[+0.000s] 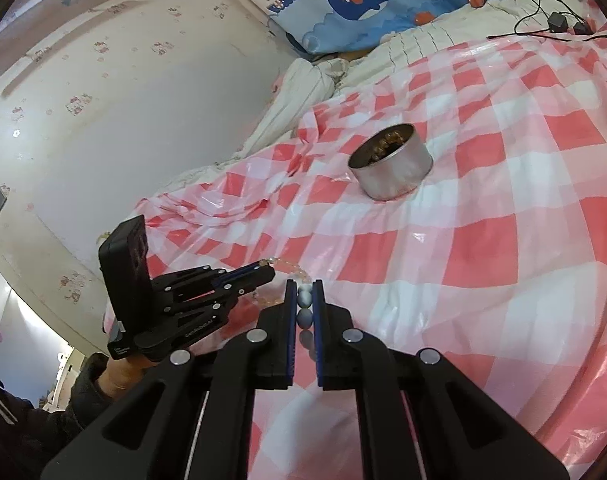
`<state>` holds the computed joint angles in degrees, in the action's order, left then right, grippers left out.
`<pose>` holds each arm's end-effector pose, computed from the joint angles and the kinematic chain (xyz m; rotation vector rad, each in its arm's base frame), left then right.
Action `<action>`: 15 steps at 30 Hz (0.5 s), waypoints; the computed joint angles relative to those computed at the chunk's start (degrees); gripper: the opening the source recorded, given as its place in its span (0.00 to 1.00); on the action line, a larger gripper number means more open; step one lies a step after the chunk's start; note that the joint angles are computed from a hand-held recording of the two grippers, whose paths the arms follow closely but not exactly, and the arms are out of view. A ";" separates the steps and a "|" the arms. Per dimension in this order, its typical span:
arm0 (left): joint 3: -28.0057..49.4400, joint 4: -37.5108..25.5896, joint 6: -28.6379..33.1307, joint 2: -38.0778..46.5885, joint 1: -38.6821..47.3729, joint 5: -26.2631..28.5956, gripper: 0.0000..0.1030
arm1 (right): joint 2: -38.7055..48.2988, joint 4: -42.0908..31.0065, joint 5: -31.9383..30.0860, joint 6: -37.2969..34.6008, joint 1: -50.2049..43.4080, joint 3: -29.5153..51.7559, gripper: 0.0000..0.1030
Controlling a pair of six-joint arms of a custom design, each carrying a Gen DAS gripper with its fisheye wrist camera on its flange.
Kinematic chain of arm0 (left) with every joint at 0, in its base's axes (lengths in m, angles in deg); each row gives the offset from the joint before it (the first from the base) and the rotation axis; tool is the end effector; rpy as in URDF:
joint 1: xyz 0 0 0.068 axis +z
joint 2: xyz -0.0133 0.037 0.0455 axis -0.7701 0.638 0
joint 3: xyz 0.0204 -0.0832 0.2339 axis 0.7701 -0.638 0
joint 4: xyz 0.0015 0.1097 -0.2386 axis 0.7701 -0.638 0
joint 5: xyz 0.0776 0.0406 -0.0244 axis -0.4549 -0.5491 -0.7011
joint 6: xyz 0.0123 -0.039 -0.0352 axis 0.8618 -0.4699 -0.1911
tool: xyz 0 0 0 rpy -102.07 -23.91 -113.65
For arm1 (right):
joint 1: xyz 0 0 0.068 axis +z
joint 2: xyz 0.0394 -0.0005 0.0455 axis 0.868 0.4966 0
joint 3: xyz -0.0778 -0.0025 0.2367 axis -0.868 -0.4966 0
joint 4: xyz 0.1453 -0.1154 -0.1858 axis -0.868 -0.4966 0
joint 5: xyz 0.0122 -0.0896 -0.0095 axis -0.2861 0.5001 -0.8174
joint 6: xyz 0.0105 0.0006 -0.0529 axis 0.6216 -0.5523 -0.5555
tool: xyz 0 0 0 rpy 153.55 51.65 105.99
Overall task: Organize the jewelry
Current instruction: 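Carry the peach bracelet to the tin with left tool while right tool carries pearl bracelet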
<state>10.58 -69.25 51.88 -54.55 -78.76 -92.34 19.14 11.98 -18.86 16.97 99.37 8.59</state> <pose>0.1127 -0.0485 0.1025 0.0765 2.3802 -0.0013 0.2080 0.1952 0.0774 -0.6452 2.2461 1.2609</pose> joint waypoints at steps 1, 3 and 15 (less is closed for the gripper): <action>-0.06 -0.34 0.47 -1.37 1.47 2.12 0.06 | 0.23 -0.39 -0.08 -0.14 -0.11 0.33 0.08; 0.10 -0.81 1.14 -3.38 3.66 5.67 0.06 | 1.02 -0.45 -0.87 0.05 -0.58 1.41 0.08; 6.01 10.44 5.45 8.82 9.63 11.21 0.06 | 1.22 0.82 -1.58 0.80 -1.41 6.54 0.08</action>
